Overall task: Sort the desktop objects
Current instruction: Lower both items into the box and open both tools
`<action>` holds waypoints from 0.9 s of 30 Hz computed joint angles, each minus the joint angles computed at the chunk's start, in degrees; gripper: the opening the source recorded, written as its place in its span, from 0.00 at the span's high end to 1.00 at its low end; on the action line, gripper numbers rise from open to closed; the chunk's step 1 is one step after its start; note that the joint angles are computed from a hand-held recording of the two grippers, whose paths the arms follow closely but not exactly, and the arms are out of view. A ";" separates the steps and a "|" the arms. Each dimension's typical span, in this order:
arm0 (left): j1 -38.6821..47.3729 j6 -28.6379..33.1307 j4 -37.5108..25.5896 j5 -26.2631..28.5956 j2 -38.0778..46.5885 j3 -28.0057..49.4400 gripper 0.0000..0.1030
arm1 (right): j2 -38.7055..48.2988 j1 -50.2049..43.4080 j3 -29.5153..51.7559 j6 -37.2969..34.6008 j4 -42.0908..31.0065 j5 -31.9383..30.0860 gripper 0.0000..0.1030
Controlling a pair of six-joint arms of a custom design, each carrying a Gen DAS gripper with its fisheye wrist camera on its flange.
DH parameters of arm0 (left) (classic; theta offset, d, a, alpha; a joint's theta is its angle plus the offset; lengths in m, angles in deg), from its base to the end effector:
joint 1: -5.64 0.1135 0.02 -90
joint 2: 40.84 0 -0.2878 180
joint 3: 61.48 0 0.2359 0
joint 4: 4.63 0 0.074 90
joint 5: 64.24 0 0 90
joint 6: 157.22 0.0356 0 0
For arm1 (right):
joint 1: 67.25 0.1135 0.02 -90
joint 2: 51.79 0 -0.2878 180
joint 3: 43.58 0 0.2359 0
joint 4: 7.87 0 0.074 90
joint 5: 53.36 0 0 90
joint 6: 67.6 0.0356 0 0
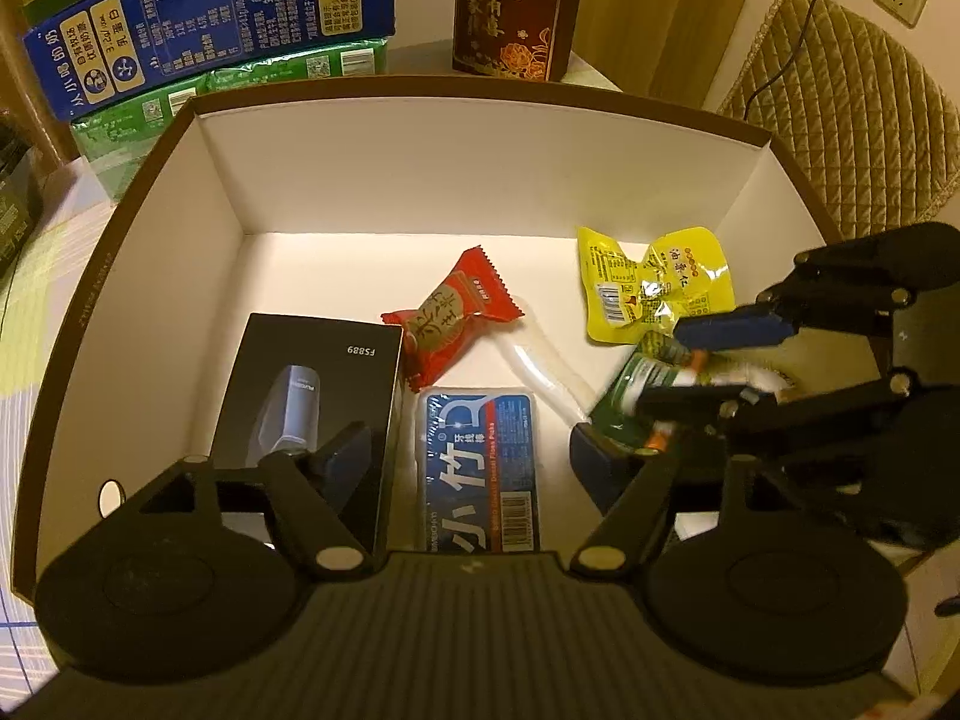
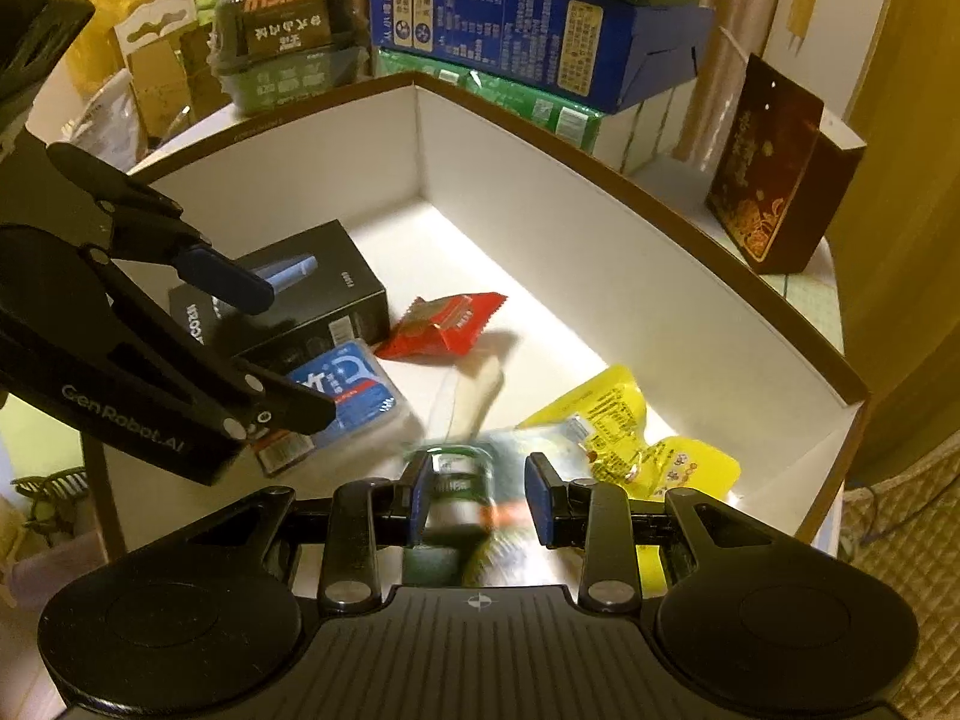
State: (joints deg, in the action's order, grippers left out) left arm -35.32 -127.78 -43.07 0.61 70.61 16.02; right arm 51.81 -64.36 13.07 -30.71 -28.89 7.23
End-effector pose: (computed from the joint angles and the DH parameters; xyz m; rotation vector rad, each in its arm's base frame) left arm 0.2765 -0.2200 0.1484 -0.5333 2.5576 0.0552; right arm 0.2868 0.0320 0.1235 -1.3145 2.1943 0.3961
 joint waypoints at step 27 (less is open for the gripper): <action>-7.07 -10.11 -14.15 -7.22 -6.93 0.71 0.10 | -17.96 -6.50 -9.01 8.76 -5.88 -3.40 0.02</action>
State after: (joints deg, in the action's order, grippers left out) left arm -42.38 -137.89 -57.21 -6.61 63.68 16.74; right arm 33.85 -70.86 4.06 -21.95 -34.77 3.84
